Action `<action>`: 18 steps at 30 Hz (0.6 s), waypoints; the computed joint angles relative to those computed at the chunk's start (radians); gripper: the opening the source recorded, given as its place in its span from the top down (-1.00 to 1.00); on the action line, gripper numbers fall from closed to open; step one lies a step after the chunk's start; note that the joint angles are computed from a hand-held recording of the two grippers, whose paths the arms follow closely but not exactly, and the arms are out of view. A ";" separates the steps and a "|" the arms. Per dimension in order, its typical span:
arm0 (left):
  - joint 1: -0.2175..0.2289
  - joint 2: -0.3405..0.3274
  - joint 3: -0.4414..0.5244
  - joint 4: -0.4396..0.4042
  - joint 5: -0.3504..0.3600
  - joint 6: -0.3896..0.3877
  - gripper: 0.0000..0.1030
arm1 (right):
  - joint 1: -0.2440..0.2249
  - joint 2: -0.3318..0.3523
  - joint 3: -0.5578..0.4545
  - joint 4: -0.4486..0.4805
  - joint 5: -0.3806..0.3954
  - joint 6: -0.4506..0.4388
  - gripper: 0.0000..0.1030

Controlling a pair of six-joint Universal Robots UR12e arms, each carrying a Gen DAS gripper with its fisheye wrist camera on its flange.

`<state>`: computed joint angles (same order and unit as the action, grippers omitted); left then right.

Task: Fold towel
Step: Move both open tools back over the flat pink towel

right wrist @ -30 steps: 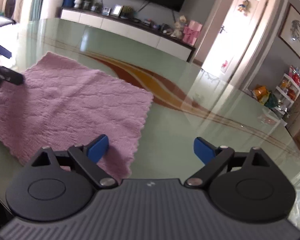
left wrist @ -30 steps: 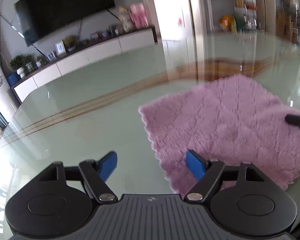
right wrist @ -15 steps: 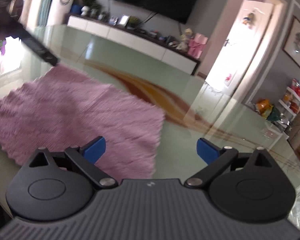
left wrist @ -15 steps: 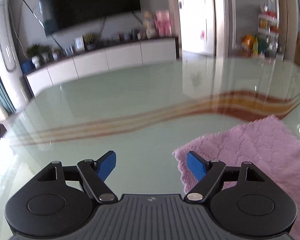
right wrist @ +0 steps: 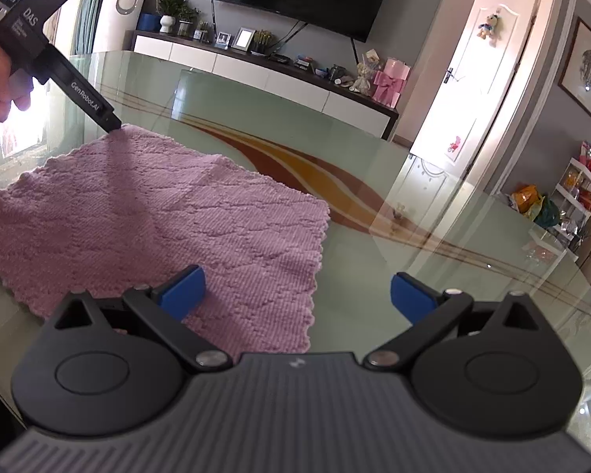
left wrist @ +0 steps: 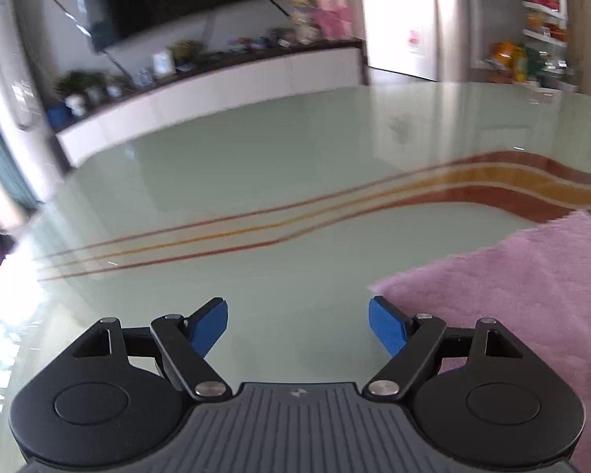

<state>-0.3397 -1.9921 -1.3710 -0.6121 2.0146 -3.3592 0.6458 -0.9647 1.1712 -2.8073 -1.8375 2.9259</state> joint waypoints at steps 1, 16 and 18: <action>-0.006 -0.005 0.001 0.030 0.024 0.018 -0.57 | -0.001 0.000 -0.002 0.003 0.002 0.003 -1.00; -0.019 -0.024 0.016 0.061 0.013 0.061 -0.58 | -0.007 0.019 -0.057 0.008 0.009 0.008 -0.97; -0.018 -0.016 0.001 0.092 -0.002 0.076 -0.58 | -0.013 0.050 -0.124 0.026 0.013 -0.012 -1.00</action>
